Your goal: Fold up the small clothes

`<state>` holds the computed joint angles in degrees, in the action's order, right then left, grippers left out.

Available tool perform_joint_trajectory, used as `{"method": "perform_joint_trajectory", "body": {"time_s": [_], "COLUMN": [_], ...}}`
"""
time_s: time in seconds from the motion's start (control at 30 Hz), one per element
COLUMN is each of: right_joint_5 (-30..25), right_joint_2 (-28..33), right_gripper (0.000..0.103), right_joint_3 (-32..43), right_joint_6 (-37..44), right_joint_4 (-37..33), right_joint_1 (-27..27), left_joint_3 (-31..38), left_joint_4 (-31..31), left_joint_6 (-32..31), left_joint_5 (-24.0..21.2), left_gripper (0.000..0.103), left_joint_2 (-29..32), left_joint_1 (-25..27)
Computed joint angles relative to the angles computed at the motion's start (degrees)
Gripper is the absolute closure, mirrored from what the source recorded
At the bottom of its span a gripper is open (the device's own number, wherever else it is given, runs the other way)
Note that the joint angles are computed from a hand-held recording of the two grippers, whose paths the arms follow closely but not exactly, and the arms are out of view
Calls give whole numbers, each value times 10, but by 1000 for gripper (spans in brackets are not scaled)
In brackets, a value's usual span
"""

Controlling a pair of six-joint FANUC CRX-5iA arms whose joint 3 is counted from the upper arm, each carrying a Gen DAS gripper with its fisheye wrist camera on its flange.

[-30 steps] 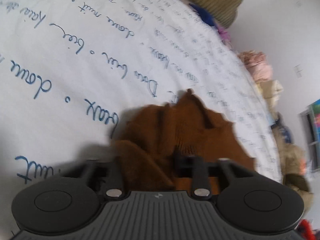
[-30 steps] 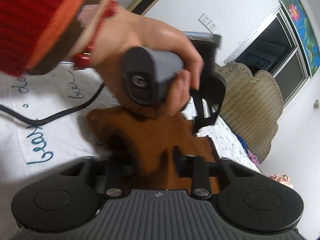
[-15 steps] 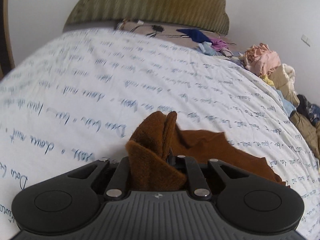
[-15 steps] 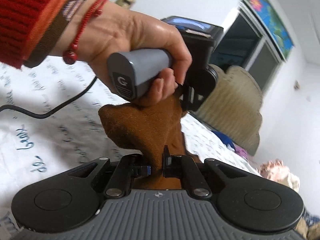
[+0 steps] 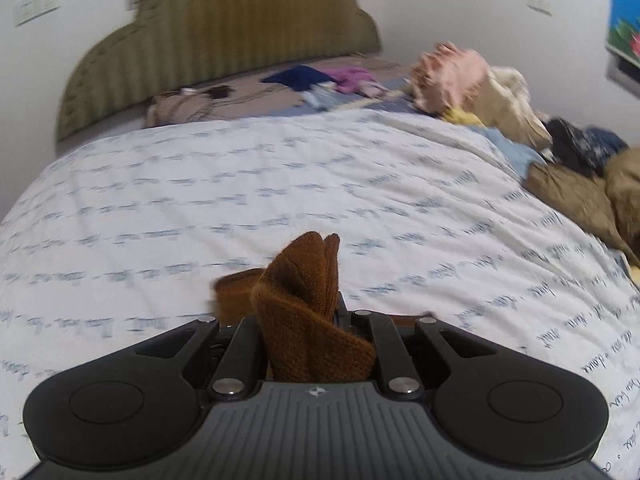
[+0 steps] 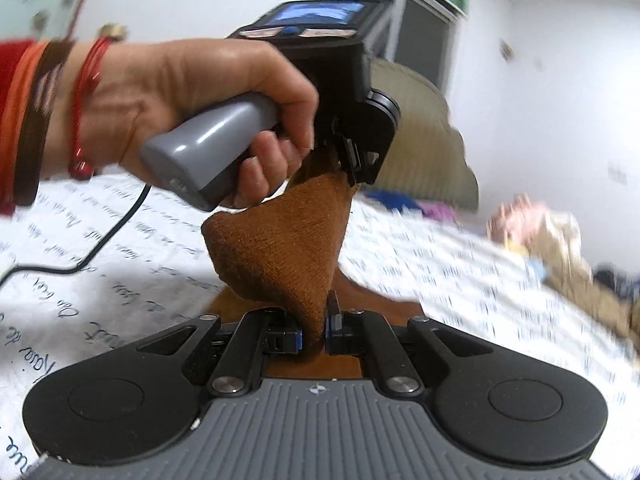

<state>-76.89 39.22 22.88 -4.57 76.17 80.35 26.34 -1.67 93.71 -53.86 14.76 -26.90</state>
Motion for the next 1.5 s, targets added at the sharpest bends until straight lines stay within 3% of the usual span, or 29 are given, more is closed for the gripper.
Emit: {"method": "perform_joint_trajectory", "body": {"time_s": [0.27,0.43,0.5,0.57,0.67,0.83,1.03,1.1,1.13,1.2,1.33,1.4,1.5], "right_joint_5": [44,137,178,204,215,253,329,359,362,366,388,397,409], "right_joint_2": [-94,-159,-186,-202,-206,-223,-271,-283,-285,-285,-284,-285,-288], "right_gripper": [93,89,85,81,79,68,56,59,71,81,85,85,85], "right_joint_3": [-144,-252,-299,-329,-340,-369,-443,-459,-458,-451,-450,-452,-449], "right_joint_6": [-199,-377,-463,-517,-534,-582,-745,-787,-787,-763,-794,-816,-767], "right_joint_4": [-39,-31,-11,9,20,61,185,224,222,194,226,246,211], "right_joint_1": [-7,-26,-36,-44,-48,-63,-122,-144,-145,-143,-171,-181,-172], "left_joint_3": [84,105,95,89,54,12,-168,-247,-287,-359,-437,-440,-457], "left_joint_4": [-60,-43,-15,18,2,-28,-23,3,23,55,77,39,24], "left_joint_6": [29,-2,-8,-10,22,29,-11,-48,-74,-120,-159,-145,-165], "left_joint_5": [-44,-51,-36,-30,22,54,123,151,168,199,231,227,237], "left_gripper": [90,84,74,30,25,25,21,21,21,21,20,20,20], "left_joint_2": [86,120,119,118,88,34,-103,-157,-183,-233,-289,-296,-309], "left_joint_1": [-71,-84,-78,-70,-69,-55,-14,4,13,27,38,30,25]}}
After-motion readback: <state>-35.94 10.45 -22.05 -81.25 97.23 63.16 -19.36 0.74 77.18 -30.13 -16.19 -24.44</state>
